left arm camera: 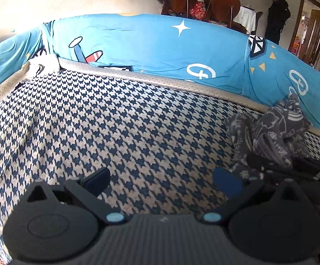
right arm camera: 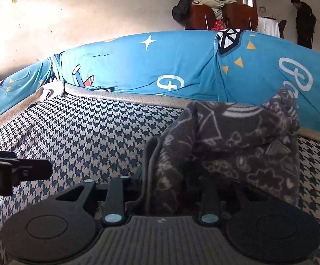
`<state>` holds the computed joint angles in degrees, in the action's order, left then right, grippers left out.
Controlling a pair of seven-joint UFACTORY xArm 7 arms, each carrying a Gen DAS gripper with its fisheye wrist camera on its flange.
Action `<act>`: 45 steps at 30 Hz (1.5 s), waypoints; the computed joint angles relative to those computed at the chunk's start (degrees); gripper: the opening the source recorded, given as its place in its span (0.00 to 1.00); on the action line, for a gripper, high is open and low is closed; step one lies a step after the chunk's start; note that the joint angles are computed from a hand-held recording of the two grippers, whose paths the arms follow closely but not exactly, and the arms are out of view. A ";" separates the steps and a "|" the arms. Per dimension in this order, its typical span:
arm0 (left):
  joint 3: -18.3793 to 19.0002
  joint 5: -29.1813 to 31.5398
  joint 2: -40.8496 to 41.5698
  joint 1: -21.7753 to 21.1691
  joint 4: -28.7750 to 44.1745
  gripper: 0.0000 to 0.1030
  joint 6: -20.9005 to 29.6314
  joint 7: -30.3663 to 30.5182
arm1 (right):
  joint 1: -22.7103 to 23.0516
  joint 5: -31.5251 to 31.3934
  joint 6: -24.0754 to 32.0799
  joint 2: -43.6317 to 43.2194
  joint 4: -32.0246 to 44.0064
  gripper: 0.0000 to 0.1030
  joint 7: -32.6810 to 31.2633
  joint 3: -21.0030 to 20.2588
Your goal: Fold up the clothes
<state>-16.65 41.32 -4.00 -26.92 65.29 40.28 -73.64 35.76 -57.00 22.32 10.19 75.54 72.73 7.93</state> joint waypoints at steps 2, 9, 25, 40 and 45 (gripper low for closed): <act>0.23 -0.84 -0.22 0.09 -0.37 1.00 -0.70 0.31 | -0.59 1.41 -1.97 0.25 -0.28 0.51 -1.63 0.12; -0.35 0.94 -0.07 0.20 0.07 1.00 -1.89 -0.97 | -2.03 8.19 -4.27 -3.72 -3.49 0.53 -4.31 0.76; 0.29 5.19 3.46 -2.37 4.34 1.00 -2.78 -5.17 | -13.52 15.66 2.11 -21.37 -16.08 0.54 -6.94 8.00; 2.91 11.04 11.38 -8.91 12.89 1.00 -4.77 -5.39 | -16.19 36.02 4.87 -30.19 -28.52 0.54 -24.36 8.29; 4.55 8.06 14.47 -11.19 16.16 1.00 -0.62 -2.93 | -15.79 41.33 5.95 -32.47 -31.18 0.56 -29.70 7.57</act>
